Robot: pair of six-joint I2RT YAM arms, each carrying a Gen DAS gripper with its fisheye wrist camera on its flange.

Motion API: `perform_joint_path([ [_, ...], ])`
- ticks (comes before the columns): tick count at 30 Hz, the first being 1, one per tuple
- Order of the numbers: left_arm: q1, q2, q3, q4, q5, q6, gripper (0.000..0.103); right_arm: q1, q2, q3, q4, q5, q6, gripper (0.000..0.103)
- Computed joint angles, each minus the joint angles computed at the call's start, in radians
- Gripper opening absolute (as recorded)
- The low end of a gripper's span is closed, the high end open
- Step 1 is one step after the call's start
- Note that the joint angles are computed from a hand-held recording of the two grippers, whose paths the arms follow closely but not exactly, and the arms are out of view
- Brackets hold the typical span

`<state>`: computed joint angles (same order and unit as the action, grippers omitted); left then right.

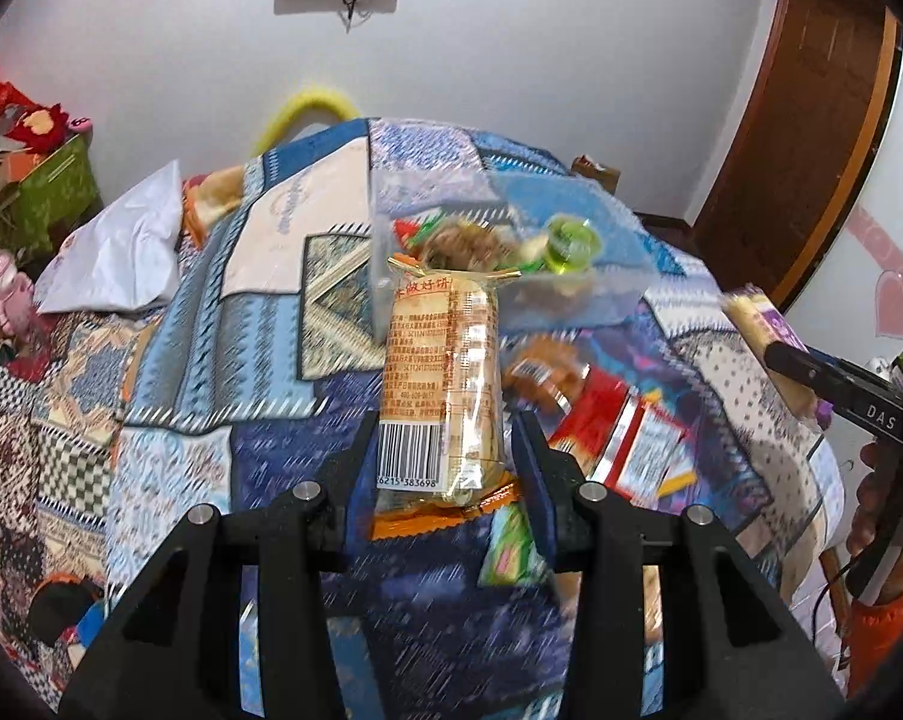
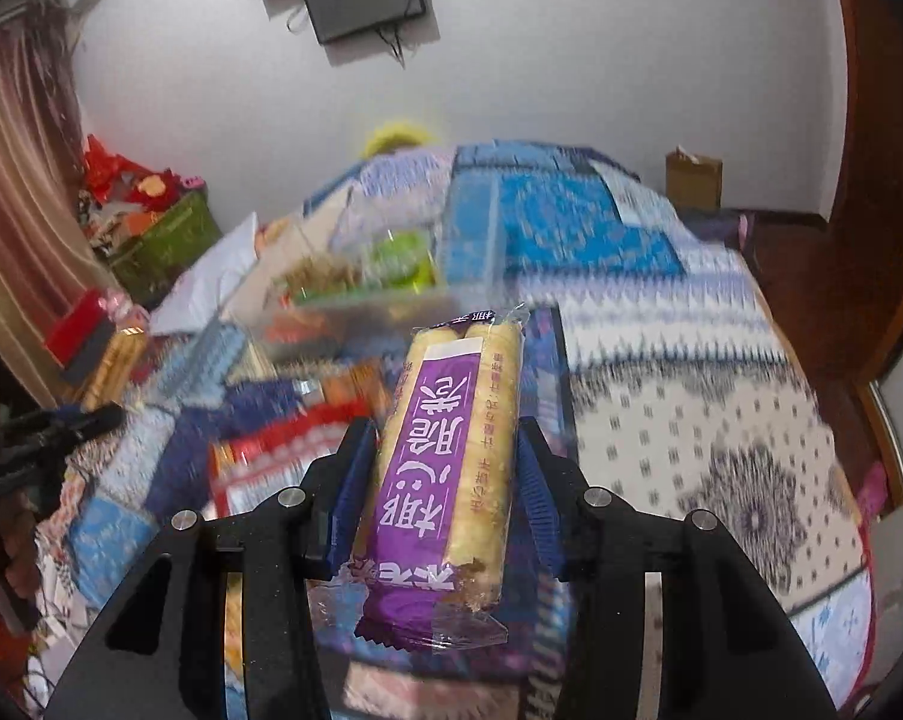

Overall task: Organize snacks
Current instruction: 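Carry the biscuit packet and purple roll over the clear box with both tools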

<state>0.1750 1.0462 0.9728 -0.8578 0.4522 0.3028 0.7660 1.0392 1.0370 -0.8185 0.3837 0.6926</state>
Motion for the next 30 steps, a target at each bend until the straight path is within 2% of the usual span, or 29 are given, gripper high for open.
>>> perform_joint_path([
  [9, -0.166, 0.158, 0.125, 0.140, -0.084, -0.132, 0.042, -0.112, 0.162, 0.128, 0.153, -0.076, -0.145, 0.044],
  [18, -0.195, 0.380, 0.260, 0.257, -0.131, -0.199, 0.042, -0.173, 0.381, 0.263, 0.266, -0.160, -0.243, 0.044],
  [30, -0.220, 0.670, 0.427, 0.292, -0.151, -0.216, 0.042, -0.236, 0.650, 0.452, 0.293, -0.265, -0.310, 0.044],
])
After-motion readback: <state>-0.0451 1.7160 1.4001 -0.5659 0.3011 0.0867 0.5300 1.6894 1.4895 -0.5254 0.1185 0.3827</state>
